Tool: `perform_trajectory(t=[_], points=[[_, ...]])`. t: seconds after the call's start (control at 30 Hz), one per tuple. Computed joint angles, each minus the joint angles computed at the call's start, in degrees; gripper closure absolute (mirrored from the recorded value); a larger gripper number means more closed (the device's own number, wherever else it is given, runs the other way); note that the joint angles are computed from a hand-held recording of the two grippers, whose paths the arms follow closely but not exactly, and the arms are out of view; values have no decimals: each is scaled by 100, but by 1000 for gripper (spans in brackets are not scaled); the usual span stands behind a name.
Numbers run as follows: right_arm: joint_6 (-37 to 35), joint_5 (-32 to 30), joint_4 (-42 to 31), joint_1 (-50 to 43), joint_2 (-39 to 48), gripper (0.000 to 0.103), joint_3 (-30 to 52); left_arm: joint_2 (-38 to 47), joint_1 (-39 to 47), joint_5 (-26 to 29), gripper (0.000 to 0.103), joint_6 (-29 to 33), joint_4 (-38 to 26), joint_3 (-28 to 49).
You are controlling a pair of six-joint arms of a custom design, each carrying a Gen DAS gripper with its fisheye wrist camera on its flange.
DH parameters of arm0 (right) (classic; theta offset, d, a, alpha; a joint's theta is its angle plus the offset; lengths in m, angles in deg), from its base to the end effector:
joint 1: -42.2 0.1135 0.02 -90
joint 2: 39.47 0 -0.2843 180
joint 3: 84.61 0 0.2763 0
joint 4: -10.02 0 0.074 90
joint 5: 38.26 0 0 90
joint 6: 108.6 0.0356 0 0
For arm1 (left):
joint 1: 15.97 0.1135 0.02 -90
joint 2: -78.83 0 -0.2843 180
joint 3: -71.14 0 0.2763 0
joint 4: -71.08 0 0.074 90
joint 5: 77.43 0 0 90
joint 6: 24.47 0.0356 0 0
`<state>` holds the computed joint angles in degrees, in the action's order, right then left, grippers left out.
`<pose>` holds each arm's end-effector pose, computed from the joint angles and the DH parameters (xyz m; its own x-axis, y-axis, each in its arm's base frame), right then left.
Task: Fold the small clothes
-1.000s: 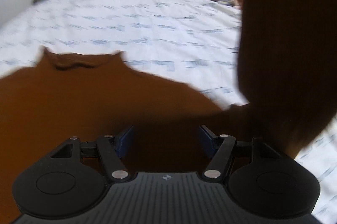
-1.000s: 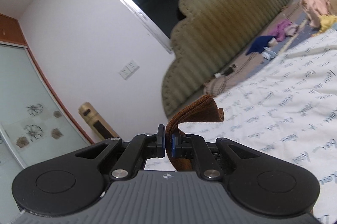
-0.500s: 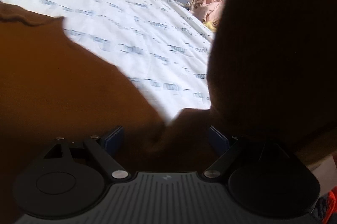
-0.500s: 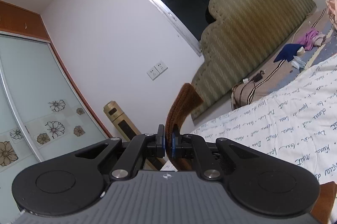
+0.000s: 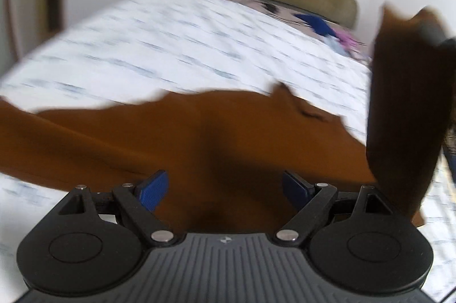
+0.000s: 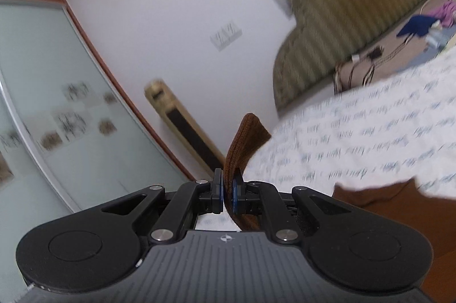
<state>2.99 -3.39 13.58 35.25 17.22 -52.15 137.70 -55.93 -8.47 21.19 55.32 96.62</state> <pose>0.2061 0.0043 0.2044 -0.5807 0.2827 -0.7634 -0.5153 0.5984 0.6136 0.1415 -0.1019 0.1237 -0.7078 -0.2579 -0.6576 -0.1052 0.9591 -0.2629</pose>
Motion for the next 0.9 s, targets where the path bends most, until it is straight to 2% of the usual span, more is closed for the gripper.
perform_trajectory(t=[0.03,0.2,0.3,0.4,0.43,0.47,0.5,0.53,0.67,0.7,0.8,0.9], points=[[47,465,315,468,257,91,-70,-400,80,-87,16,71,-281,-115],[90,2793,1762,2597,2205,91,-54,-1220,289,-98,16,175,-597,-594],[120,3600,2151,3350,3277,91,180,-1128,476,33,16,268,-323,-764],[233,4094,2265,3810,3908,86,332,-917,713,252,16,363,65,-895],[262,4203,2257,3926,4015,73,355,-745,765,300,16,379,289,-933],[240,4204,2259,3944,4038,61,336,-802,768,283,16,343,269,-952],[241,4206,2228,3974,3978,33,307,-1084,690,209,16,262,44,-1002],[238,4167,2239,4000,3861,18,235,-1198,614,140,16,187,-47,-1017],[-123,4202,2029,4068,2942,18,8,-1562,80,-273,16,-229,-434,-945],[-85,3991,1987,3982,2746,19,-10,-1565,-180,-452,16,-362,-483,-889],[417,2662,2044,3447,2621,19,106,-1187,-812,-891,16,-539,-282,-693],[815,2068,1938,3124,2603,19,234,-394,-1071,-976,16,-534,237,-393]])
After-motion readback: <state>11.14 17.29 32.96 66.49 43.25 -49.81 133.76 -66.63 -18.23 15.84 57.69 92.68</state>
